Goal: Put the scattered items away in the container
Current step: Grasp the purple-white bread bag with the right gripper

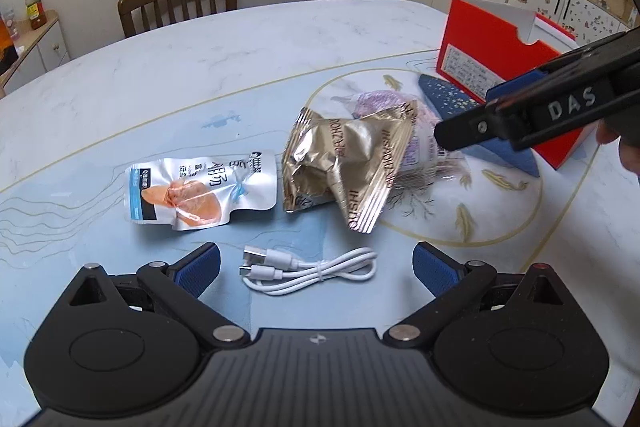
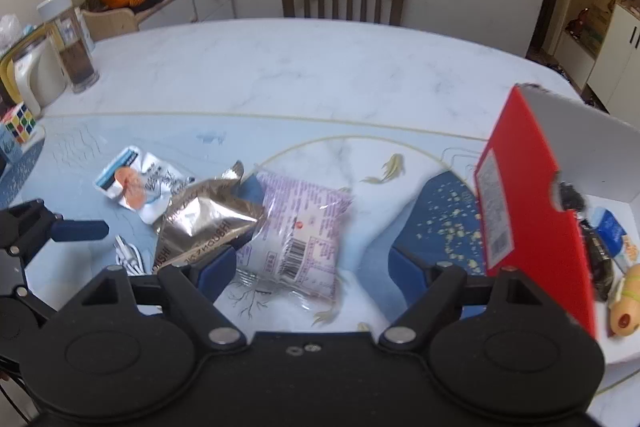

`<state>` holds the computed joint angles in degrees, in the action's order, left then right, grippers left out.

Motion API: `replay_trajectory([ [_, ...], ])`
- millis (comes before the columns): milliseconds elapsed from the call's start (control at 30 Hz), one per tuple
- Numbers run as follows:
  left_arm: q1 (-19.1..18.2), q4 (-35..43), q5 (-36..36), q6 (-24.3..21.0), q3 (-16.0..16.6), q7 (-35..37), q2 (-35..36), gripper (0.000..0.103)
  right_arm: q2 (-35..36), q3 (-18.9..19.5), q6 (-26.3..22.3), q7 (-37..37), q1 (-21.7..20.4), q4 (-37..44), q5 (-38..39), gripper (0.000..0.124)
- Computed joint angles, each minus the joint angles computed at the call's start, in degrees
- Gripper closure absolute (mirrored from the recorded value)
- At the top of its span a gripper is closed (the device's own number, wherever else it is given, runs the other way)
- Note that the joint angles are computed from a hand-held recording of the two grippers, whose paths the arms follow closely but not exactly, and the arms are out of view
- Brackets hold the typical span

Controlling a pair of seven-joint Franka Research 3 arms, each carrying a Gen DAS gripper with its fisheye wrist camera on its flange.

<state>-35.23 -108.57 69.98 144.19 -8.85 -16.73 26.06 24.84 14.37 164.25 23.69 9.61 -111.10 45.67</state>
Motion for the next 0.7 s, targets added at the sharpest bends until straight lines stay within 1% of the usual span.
replay_trajectory([
  [67, 0.1, 0.1, -0.4, -0.2, 0.0, 0.3, 0.2, 0.0, 0.7, -0.6, -0.2, 0.9, 0.8, 0.5, -1.4, 0.041],
  [233, 0.7, 0.2, -2.7, 0.8, -0.2, 1.5, 0.7, 0.0, 2.9, -1.4, 0.4, 4.0, 2.3, 2.3, -4.9, 0.042],
  [300, 0.8, 0.2, -3.8, 1.2, -0.2, 1.9, 0.9, 0.0, 3.7, -1.2, -0.2, 4.7, 2.1, 3.3, -5.9, 0.041],
  [500, -0.1, 0.9, -4.2, 0.1, 0.4, 2.7, 1.5, 0.0, 6.6, -1.3, -0.2, 8.6, 2.7, 6.5, -9.0, 0.041],
  [633, -0.8, 1.4, -4.2, -1.4, 0.6, 2.4, 1.8, 0.0, 8.1, -3.0, -1.1, 13.1, 3.9, 8.5, -12.3, 0.045],
  [700, -1.1, 1.6, -4.0, -2.0, 0.7, 2.1, 1.9, 0.0, 8.3, -2.5, -0.9, 14.0, 3.0, 8.8, -12.4, 0.045],
])
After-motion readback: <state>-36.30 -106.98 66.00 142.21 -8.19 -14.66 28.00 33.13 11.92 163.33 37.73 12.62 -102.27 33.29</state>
